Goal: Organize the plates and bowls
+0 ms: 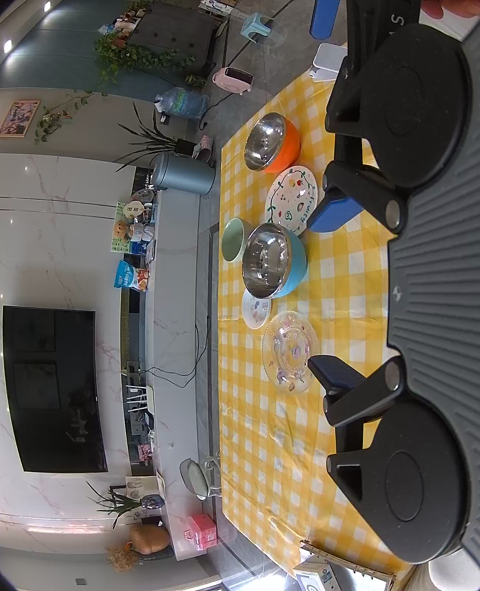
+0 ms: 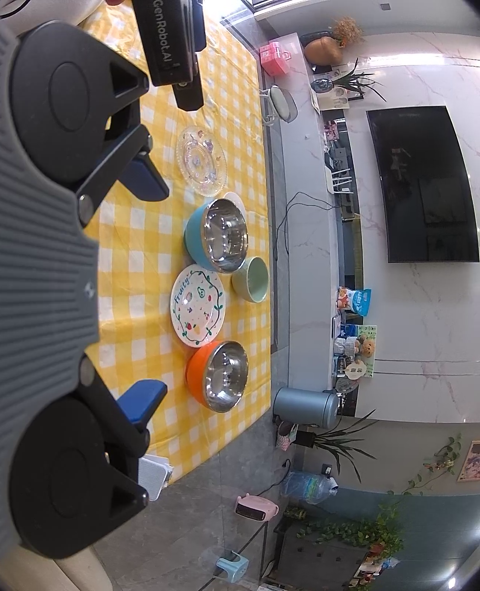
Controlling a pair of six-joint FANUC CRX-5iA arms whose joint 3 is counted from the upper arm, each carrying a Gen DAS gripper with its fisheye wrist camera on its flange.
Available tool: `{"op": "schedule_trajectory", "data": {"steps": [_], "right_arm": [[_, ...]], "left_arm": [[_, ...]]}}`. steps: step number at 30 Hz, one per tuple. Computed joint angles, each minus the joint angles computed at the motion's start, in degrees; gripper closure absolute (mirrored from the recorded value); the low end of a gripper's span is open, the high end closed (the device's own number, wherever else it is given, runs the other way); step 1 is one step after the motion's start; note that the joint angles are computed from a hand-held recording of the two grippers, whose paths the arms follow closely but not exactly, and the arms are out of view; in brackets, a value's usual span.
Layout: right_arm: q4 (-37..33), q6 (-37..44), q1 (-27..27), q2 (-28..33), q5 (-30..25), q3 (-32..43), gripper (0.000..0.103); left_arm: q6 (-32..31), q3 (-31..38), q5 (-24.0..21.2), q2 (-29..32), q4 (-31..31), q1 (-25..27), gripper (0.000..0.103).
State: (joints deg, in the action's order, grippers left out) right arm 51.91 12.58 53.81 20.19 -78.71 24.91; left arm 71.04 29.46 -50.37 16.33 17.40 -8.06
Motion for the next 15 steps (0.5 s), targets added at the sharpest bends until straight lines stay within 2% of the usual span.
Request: {"op": "schedule_trajectory", "data": {"steps": [15], "right_arm": [[-0.24, 0.32, -0.07, 0.01, -0.12, 0.21, 0.002]], "left_arm": [[-0.13, -0.28, 0.23, -0.09, 0.22, 0.06, 0.014]]}}
